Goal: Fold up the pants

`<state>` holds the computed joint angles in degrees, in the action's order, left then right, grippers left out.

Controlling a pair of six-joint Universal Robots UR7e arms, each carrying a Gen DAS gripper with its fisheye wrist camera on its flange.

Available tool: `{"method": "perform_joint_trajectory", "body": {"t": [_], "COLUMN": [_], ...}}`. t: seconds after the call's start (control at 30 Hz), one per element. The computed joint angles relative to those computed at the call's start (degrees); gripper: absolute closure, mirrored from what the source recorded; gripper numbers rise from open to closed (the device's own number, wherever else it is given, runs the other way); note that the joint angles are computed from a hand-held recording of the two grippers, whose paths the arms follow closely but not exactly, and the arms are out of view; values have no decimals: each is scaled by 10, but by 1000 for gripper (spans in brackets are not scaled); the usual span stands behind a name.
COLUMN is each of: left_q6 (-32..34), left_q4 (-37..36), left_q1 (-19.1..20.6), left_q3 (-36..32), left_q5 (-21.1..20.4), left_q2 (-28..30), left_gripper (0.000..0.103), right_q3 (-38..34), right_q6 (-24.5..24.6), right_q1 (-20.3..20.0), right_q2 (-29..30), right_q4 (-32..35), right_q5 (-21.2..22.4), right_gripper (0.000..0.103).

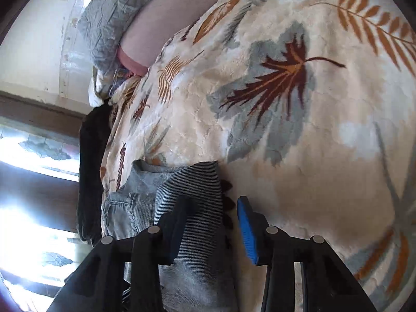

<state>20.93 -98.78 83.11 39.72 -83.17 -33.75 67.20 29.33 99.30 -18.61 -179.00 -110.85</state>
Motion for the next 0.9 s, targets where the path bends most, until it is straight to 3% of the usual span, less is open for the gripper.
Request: {"method": "perform_joint_trajectory", "body": {"t": [0.07,0.13,0.17,0.2,0.27,0.33,0.4,0.47,0.5,0.57,0.6,0.63,0.7,0.77,0.83,0.9], "left_q6": [6,10,11,11,19,28,31,30,28,29,30,31,25,35,59,59], "left_q4": [-6,-14,-18,-23,-38,-52,-53,-47,-43,-44,-44,-42,-35,-57,-83,-84], "left_q1": [2,4,5,5,3,1,-1,-1,0,0,0,-1,-6,-14,-21,-32], "left_q3": [6,12,17,21,39,55,57,52,48,48,49,48,43,49,47,13], "left_q5": [-4,-9,-10,-9,-2,2,5,4,1,-1,0,1,2,-9,-35,-49], "left_q2": [-4,-7,-10,-12,-21,-29,-30,-27,-26,-25,-26,-26,-28,-39,-47,-29], "left_gripper": [100,100,100,100,100,100,100,101,100,101,100,101,101,92,62,47], "right_q3": [-28,-63,-91,-120,-129,-80,-24,2,17,22,11,-5,-51,-63,-34,-13], "right_q6": [-22,-13,-3,-15,-18,-16,25,5,-5,-2,-2,0,14,49,69,61], "right_q1": [13,40,50,53,51,49,47,55,54,46,41,35,27,13,6,2], "right_q2": [11,24,36,55,75,51,26,18,12,6,9,14,34,51,46,39], "right_q4": [10,39,89,137,161,89,9,-84,-119,-129,-111,-76,7,17,-44,-72], "right_q5": [-33,-131,-191,-251,-300,-257,-227,-198,-149,-44,-7,14,-10,-33,3,23], "right_gripper": [90,93,93,103,102,101,96,94,94,90,83,77,77,81,81,81]}}
